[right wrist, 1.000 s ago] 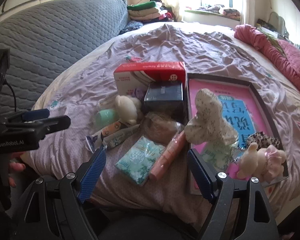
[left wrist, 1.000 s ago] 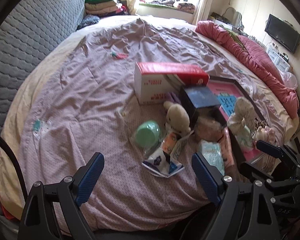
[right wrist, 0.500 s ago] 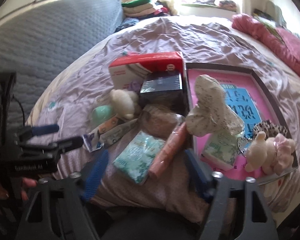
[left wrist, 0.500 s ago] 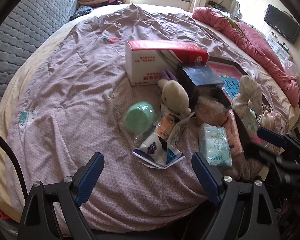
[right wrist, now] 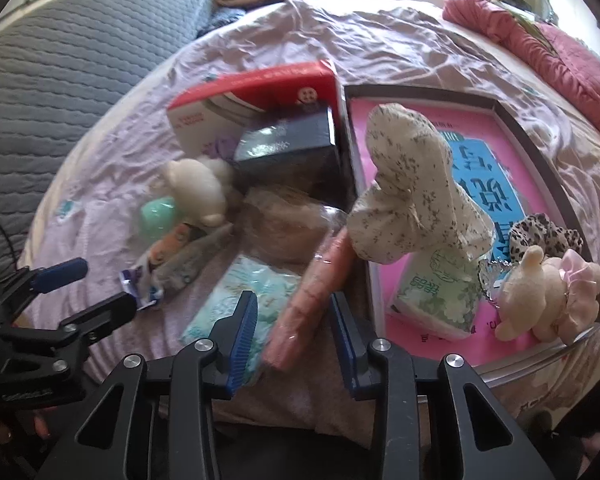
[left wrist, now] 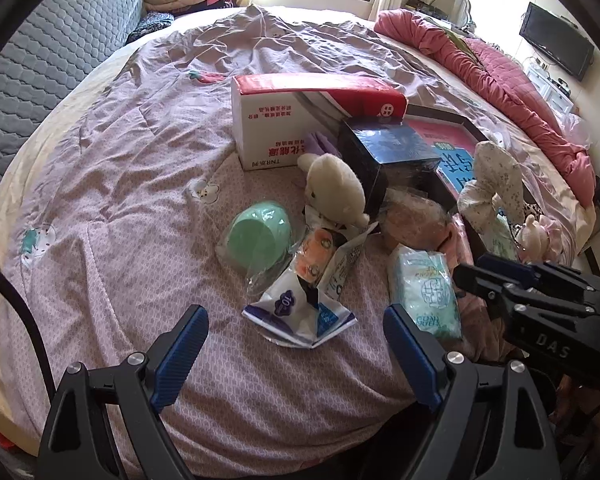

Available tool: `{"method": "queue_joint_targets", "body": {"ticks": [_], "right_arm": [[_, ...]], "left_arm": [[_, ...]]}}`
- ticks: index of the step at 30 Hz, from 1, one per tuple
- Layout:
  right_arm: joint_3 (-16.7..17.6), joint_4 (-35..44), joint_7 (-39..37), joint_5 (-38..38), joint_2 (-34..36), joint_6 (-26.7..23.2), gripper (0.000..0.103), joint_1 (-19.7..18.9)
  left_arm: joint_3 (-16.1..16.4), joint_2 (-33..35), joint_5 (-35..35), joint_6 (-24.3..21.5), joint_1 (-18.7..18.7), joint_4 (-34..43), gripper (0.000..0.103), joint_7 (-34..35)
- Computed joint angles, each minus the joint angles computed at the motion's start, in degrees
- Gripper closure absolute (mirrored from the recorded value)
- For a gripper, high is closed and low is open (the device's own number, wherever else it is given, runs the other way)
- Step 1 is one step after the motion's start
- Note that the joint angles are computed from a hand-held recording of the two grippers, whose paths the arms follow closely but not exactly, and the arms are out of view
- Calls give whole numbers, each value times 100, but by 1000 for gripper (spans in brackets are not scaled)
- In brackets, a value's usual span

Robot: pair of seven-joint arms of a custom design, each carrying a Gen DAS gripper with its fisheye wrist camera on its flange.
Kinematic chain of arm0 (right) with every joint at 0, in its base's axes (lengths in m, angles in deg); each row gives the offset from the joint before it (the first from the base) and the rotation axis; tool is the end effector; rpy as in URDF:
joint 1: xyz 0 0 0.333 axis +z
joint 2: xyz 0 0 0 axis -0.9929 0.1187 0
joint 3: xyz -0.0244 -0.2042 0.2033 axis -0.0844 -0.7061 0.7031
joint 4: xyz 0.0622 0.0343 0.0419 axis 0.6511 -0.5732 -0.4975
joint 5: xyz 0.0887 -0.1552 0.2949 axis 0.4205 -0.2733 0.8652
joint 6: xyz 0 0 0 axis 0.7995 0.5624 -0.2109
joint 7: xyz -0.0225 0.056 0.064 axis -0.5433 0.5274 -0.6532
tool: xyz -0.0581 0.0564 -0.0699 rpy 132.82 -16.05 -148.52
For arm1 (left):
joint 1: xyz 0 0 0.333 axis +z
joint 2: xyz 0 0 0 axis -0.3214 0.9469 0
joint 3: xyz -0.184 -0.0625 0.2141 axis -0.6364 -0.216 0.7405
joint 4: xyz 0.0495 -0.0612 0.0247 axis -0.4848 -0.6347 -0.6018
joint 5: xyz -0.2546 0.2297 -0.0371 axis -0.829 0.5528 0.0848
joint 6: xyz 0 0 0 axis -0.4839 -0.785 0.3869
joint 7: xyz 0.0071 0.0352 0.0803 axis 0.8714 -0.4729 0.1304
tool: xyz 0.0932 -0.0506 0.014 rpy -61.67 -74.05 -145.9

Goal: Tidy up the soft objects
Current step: 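Reach the left tool to the white pad packet while the right tool reaches the pink tube, then close the left tool on the pad packet while the right tool grasps the pink tube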

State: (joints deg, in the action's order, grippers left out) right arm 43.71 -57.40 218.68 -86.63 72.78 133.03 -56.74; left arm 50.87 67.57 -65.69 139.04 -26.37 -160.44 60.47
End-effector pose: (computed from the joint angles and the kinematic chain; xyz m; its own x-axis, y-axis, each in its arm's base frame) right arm 0.5872 0.2929 0.3749 -0.0763 -0.9834 -0.1647 -0.8703 0.1463 -0.4703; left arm 0.6170 -0.2049 0.3944 -0.3823 -0.9172 0.1124 -0.8237 0.2831 -0.4913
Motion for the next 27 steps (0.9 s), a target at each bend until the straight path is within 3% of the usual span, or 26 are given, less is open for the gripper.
{"method": "queue_joint_targets", "body": {"ticks": [4, 11, 13, 16, 18, 22, 25, 27], "right_arm": [[15, 374, -138, 20, 247, -370, 71, -2], [4, 758, -550, -35, 523, -589, 75, -49], [29, 853, -769, -19, 614, -585, 76, -91], [135, 727, -1009, 236, 631, -199, 79, -271], [172, 542, -1091, 433, 593, 140, 86, -363], [184, 100, -1235, 646, 404, 670, 89, -423], [215, -140, -1355, 781, 269, 899, 89, -460], [203, -313, -1372, 843, 160, 1077, 89, -453]], "left_arm": [[-26, 239, -37, -147, 20, 296, 14, 19], [9, 726, -49, -524, 20, 895, 14, -93], [-19, 883, -84, -670, 43, 1091, 14, -66], [-35, 1021, -68, -782, 11, 1267, 16, -40], [-81, 1077, -94, -824, 10, 1345, 22, 40], [-62, 1271, -14, -1034, -104, 1670, 46, 53], [-55, 1367, 14, -1173, -163, 1839, 50, 67], [-131, 1367, -101, -1124, -103, 1814, 59, 137]]}}
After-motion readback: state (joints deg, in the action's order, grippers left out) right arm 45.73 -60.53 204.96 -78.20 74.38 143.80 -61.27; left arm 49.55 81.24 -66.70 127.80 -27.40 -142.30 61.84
